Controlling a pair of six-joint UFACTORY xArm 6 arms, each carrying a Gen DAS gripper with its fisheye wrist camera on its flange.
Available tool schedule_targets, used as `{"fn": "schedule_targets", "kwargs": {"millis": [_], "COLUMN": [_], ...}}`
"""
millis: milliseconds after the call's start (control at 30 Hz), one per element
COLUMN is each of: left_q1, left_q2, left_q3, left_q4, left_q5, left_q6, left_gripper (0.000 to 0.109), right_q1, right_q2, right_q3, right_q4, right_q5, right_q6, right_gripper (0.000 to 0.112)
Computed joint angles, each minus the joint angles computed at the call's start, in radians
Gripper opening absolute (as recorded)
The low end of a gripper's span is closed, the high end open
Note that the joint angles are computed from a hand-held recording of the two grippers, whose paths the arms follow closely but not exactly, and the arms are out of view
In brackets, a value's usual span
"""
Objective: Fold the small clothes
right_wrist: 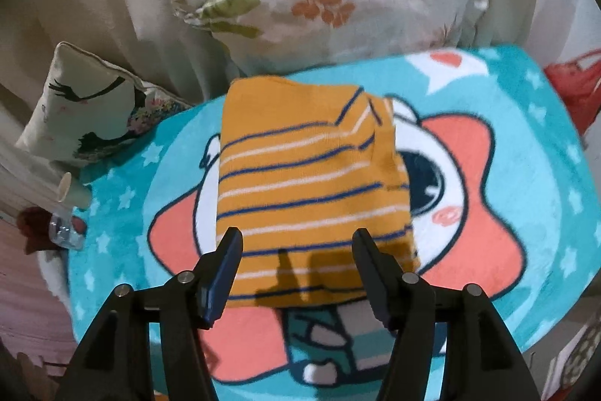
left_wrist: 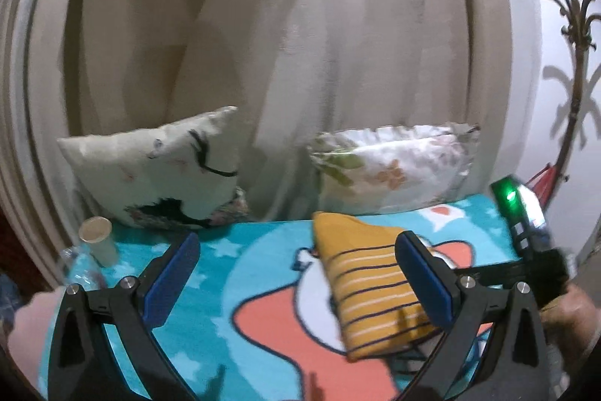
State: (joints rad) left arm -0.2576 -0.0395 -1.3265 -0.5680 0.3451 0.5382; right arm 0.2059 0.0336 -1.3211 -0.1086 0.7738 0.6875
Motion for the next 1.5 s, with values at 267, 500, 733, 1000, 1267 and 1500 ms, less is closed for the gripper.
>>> {"fn": "schedule_targets", "kwargs": {"millis": [267,500,733,1000,1267,1500], "left_q1": [-0.081,-0.163,-0.225,-0.27,-0.33,-0.358], "left_q2": [-0.026,-0.055,-0.011,-0.027,-0.005,0.032], "left_q3": [0.0,0.041,-0.008,0.028,0.008,-0.038], "left_q4": [0.082,0.344,0.733,0.889,0.907,0.944], "left_q5": [0.181,0.16,0.279,0.325,0.343,0.406], "left_q6": [-0.183,-0.49,-0.887,-1.112,-1.134,-1.134], "left_gripper": [0.103,0.103,0.103,0.103,0.103,0.103], "right_q1": [-0.039,-0.093,-0.136,-0.155,-0.164,-0.159], "right_q2": [-0.112,-0.205,-0.294,-0.43,-0.53,-0.514], "right_q3": [0.143,0.248,0.356,0.503,0.593,0.601], "right_q4": [0.058,0.118,0.162,0.03,-0.073,-0.005], "right_q5": [-0.047,-0.07,-0.091,-0.142,-0.174,-0.167], "right_q6": [-0.13,-0.273,-0.386,-0.348,-0.356,-0.439], "right_gripper": [0.065,0.067,0.067,0.068,0.07,0.071]}}
